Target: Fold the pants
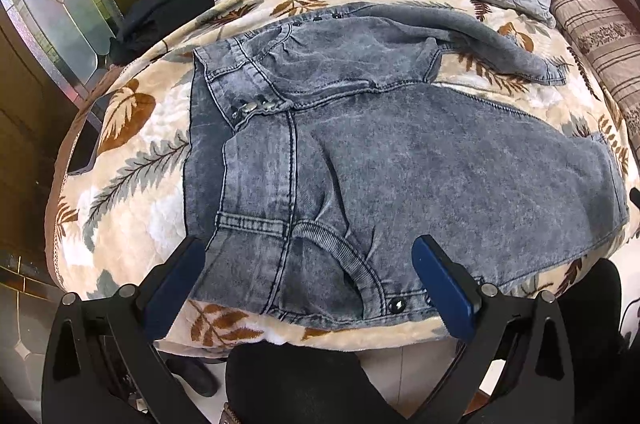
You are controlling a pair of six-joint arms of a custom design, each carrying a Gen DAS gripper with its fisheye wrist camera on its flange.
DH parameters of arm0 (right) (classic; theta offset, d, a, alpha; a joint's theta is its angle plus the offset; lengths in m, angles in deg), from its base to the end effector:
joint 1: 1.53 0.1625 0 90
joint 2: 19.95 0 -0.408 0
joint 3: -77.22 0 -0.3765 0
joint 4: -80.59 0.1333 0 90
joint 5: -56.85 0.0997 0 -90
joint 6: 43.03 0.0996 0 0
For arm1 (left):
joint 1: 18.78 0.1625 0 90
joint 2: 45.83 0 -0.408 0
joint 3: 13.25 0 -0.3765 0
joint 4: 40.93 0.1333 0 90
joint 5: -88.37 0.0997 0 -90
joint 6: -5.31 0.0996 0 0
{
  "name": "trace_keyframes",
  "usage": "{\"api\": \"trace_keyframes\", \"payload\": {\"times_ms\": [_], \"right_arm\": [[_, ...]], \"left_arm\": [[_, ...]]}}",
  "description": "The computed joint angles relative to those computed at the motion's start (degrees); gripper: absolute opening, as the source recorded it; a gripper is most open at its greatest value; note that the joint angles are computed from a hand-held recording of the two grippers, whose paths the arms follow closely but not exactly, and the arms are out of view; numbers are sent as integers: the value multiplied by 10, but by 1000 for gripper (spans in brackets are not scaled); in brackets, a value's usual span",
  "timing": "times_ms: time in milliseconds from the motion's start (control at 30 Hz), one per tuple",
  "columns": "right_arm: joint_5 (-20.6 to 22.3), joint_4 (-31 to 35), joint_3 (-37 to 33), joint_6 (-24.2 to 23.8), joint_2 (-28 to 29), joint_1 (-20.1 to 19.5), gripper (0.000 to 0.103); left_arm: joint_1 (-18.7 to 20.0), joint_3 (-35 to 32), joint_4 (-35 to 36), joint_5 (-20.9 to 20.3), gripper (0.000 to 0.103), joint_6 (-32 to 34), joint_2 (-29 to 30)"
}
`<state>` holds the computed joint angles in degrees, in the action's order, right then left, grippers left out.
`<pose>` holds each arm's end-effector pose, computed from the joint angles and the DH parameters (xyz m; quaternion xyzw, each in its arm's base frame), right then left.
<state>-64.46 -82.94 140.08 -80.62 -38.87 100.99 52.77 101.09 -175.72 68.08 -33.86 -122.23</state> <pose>0.2499 -0.7494 0.0088 0.3318 -0.8726 0.1834 0.3080 0.0581 -0.5422 0.3052 -0.1809 0.7996 -0.3179 0.4762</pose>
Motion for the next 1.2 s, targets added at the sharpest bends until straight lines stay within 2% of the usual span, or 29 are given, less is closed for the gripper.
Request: {"api": "trace_keyframes", "payload": {"times_ms": [67, 167, 267, 567, 700, 767, 900, 1000, 1200], "right_arm": [[-25, 30, -11, 6, 2, 2, 103], [-44, 41, -19, 5, 6, 4, 103], [-23, 17, -12, 0, 4, -1, 103], [-28, 27, -20, 6, 7, 0, 103], [-25, 54, -31, 23, 8, -1, 103], [-11, 84, -44, 46, 7, -6, 103], [4, 125, -97, 104, 14, -24, 103], [-4, 144, -144, 121, 33, -34, 103], [-2, 269, -305, 139, 118, -45, 103]], "left_arm": [[-1, -2, -6, 1, 103, 6, 2], [-3, -3, -15, 3, 103, 17, 6], [0, -3, -21, -2, 103, 23, 7], [9, -2, -38, -15, 103, 32, 6], [15, -4, -35, -19, 103, 32, 5], [20, -6, -26, -26, 103, 25, -2], [38, -8, 21, -35, 103, -22, -34], [61, -12, 47, -61, 103, -63, -59], [98, -9, 6, -145, 103, -64, -68]]}}
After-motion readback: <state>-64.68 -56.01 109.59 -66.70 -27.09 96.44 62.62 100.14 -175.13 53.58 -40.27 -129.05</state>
